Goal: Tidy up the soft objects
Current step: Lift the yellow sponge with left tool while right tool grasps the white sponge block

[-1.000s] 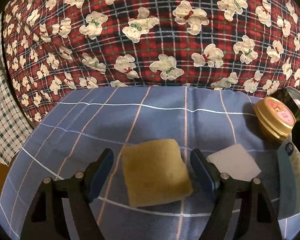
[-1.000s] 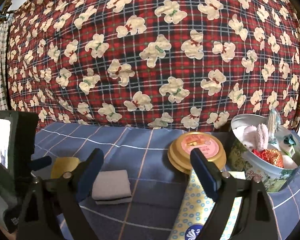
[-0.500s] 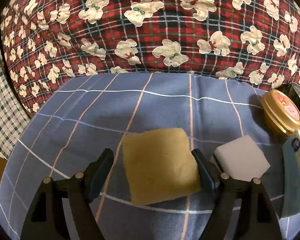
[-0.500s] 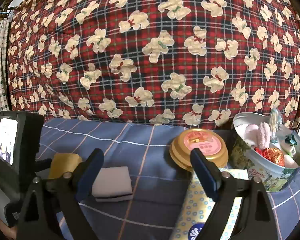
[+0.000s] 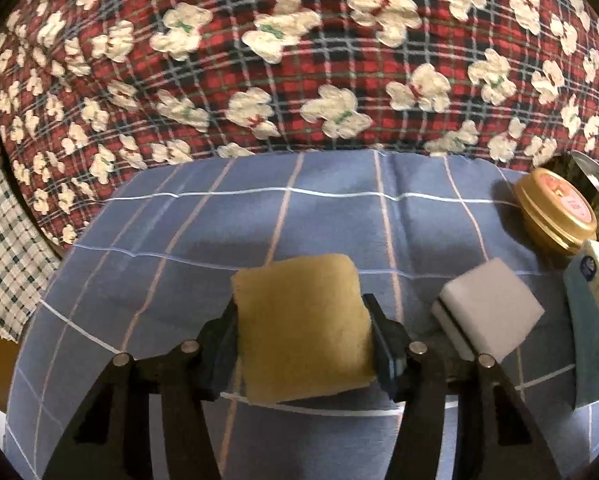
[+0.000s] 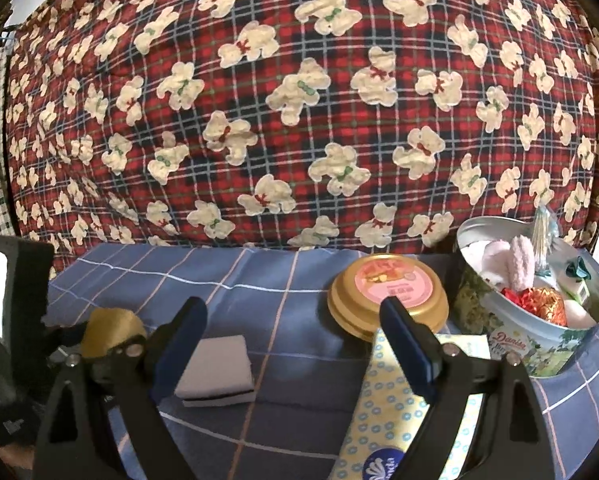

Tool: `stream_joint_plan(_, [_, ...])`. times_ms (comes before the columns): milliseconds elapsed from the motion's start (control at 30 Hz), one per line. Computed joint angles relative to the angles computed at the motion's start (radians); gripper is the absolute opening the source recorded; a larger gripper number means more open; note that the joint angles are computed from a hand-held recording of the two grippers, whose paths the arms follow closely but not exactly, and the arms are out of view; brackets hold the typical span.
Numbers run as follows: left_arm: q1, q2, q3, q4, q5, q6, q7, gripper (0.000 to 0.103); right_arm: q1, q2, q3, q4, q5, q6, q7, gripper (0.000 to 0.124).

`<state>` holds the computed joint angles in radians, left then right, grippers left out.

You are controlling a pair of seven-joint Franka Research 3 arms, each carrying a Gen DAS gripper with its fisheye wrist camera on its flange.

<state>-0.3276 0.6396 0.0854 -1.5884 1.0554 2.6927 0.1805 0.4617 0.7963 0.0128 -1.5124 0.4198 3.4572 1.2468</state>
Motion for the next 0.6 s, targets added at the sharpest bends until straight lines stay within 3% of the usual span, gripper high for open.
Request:
stream_joint_plan(133, [-0.025, -0.024, 0.029, -0.018, 0.064, -0.039, -0.076, 0.059, -0.030, -0.003, 0.058, -0.017, -0.074, 0.002, -0.033, 0.089])
stream_joint_plan(367, [-0.002, -0.053, 0.009, -0.045, 0.118, -0.090, -0.131, 0.059, -0.101, -0.006, 0.164, -0.024, -0.175, -0.092, -0.055, 0.089])
stream_joint_plan(600, [0.026, -0.064, -0.008, -0.060, 0.139, -0.070, -0.176, 0.059, -0.068, 0.007, 0.119, 0.003, -0.166, -0.150, -0.050, 0.091])
